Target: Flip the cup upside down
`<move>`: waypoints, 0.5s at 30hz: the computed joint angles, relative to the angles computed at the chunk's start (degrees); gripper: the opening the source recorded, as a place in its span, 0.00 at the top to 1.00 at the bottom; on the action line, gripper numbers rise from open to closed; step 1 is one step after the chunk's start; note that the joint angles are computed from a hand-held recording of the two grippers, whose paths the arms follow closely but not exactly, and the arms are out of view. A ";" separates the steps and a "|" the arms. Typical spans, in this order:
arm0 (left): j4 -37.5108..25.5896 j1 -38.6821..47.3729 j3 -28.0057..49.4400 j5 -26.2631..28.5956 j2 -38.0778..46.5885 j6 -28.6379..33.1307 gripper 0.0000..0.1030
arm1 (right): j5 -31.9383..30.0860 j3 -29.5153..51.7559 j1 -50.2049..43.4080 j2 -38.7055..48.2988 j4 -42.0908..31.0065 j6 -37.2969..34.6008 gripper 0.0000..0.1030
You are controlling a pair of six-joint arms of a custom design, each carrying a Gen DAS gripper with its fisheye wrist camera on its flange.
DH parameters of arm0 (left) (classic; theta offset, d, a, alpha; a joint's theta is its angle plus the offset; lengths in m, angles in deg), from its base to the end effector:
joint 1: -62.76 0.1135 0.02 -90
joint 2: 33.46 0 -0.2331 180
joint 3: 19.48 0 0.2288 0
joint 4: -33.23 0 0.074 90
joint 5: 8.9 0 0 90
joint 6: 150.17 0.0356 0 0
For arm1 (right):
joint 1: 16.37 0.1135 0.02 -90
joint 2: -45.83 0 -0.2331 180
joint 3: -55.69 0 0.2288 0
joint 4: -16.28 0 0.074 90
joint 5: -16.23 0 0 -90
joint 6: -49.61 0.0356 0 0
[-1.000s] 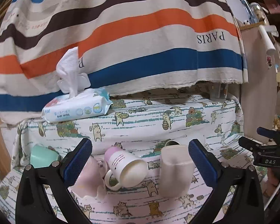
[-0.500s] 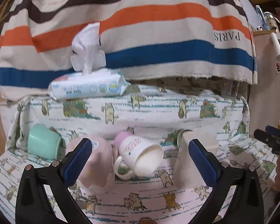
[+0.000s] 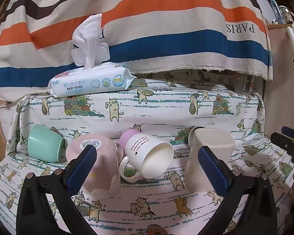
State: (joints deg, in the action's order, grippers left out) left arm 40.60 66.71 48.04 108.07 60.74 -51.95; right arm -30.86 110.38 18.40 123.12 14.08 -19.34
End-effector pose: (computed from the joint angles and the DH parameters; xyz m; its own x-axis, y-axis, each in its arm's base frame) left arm 0.3416 0.0074 0.2083 -0.2742 0.1088 -0.9555 0.4090 0.9124 -0.0135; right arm 0.2363 0.1345 0.2110 -0.2892 0.1195 -0.9498 0.2078 0.9764 0.0595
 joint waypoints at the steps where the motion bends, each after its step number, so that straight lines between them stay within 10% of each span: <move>1: -0.01 -0.02 0.03 -0.04 -0.03 0.03 0.00 | 0.09 -0.01 -0.02 0.01 -0.03 0.19 0.00; 15: -0.04 -0.03 -0.10 -0.74 -0.27 -0.05 0.00 | 1.37 0.14 0.57 0.35 -0.01 -0.13 0.00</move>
